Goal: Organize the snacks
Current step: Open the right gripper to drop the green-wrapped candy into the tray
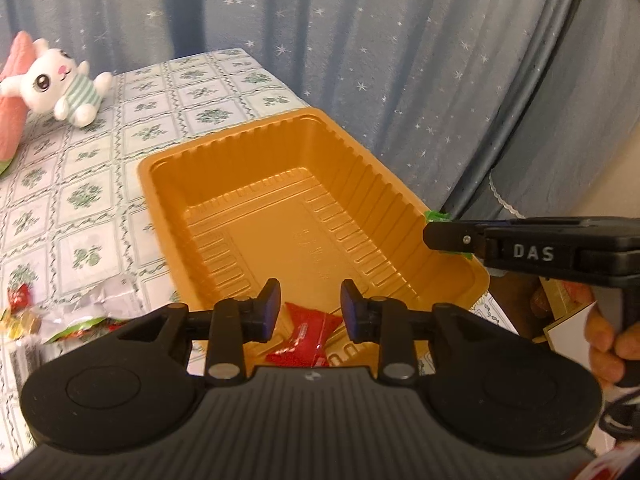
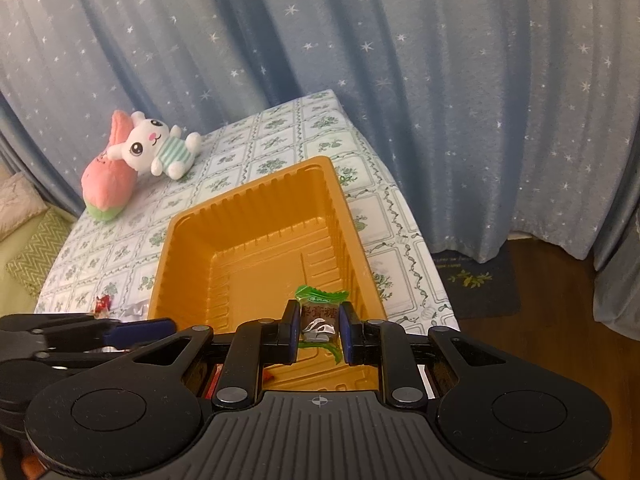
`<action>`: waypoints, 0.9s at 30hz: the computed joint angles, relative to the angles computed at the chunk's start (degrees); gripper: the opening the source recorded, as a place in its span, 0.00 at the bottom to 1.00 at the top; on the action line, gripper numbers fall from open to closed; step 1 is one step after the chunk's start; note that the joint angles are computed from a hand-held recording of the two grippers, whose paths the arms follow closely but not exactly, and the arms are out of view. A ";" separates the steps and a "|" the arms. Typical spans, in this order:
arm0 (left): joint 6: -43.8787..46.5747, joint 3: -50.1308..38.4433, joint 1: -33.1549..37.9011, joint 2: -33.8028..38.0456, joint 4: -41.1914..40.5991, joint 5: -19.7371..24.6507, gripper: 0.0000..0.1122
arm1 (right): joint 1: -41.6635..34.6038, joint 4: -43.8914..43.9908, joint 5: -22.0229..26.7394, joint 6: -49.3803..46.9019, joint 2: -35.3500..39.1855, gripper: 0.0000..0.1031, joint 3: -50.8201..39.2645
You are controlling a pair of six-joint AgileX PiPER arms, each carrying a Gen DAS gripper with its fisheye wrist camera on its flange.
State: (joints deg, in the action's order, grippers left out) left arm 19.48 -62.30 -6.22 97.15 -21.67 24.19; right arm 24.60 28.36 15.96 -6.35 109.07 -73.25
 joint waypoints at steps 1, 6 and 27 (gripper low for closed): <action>-0.45 0.33 0.31 -0.57 0.34 0.17 0.26 | 0.01 0.13 0.23 -0.32 0.34 0.20 -0.32; -1.55 2.15 1.46 -2.97 0.90 0.62 0.26 | 0.52 0.20 1.89 -1.28 2.87 0.20 -3.15; -10.49 13.28 5.59 -16.16 11.07 0.98 0.57 | 2.84 7.64 -2.37 -7.45 -3.33 0.73 5.67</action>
